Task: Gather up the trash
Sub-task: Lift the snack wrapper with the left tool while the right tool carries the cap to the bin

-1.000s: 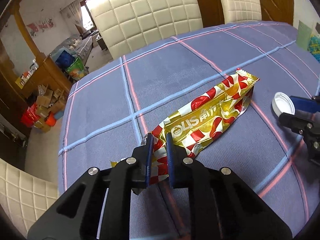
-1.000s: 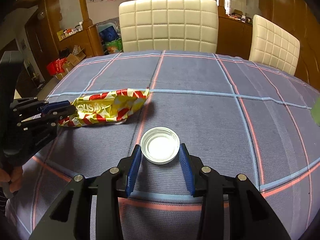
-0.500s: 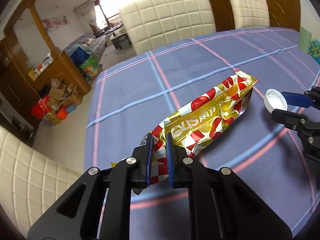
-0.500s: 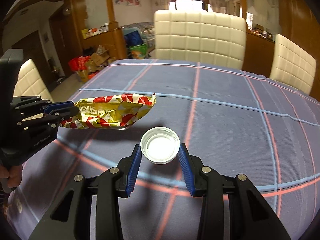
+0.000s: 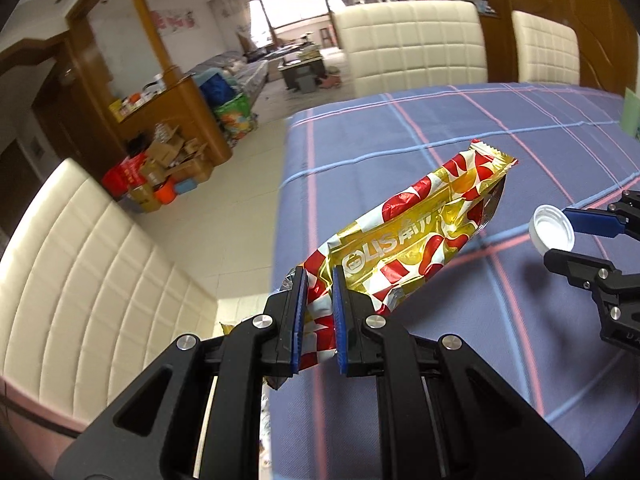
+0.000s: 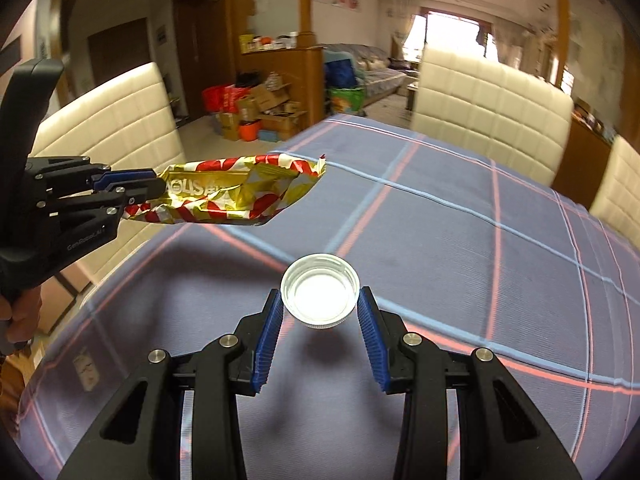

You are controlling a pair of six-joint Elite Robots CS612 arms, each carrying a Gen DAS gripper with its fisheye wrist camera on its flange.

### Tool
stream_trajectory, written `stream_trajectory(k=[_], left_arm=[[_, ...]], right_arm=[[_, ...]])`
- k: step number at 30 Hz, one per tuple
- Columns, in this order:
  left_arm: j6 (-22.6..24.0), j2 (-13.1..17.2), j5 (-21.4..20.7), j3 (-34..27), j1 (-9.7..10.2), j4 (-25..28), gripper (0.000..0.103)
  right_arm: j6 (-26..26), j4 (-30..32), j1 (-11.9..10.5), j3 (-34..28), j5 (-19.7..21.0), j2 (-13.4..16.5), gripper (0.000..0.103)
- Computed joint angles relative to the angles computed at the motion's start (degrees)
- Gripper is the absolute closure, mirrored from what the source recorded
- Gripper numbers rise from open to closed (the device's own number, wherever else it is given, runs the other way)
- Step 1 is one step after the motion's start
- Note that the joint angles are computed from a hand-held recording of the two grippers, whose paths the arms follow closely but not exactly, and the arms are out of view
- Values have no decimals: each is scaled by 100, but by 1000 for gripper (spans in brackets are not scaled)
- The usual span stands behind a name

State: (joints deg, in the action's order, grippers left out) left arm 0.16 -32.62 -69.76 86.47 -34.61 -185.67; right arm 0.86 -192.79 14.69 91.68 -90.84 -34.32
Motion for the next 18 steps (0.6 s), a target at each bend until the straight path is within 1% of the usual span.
stream_trajectory(k=[6, 10, 15, 18], left_arm=[[-302, -224, 140, 564, 128, -416, 89], [-465, -339, 259, 888, 225, -696, 89], [-616, -443, 415, 1217, 344, -939, 89], [-731, -474, 418, 1330, 431, -1000, 89]], right_arm=[[-252, 49, 285, -58, -89, -52, 65], [-319, 85, 419, -118, -92, -63, 65], [-390, 200, 592, -305, -74, -17, 65], [-440, 347, 665, -498, -44, 55, 65]])
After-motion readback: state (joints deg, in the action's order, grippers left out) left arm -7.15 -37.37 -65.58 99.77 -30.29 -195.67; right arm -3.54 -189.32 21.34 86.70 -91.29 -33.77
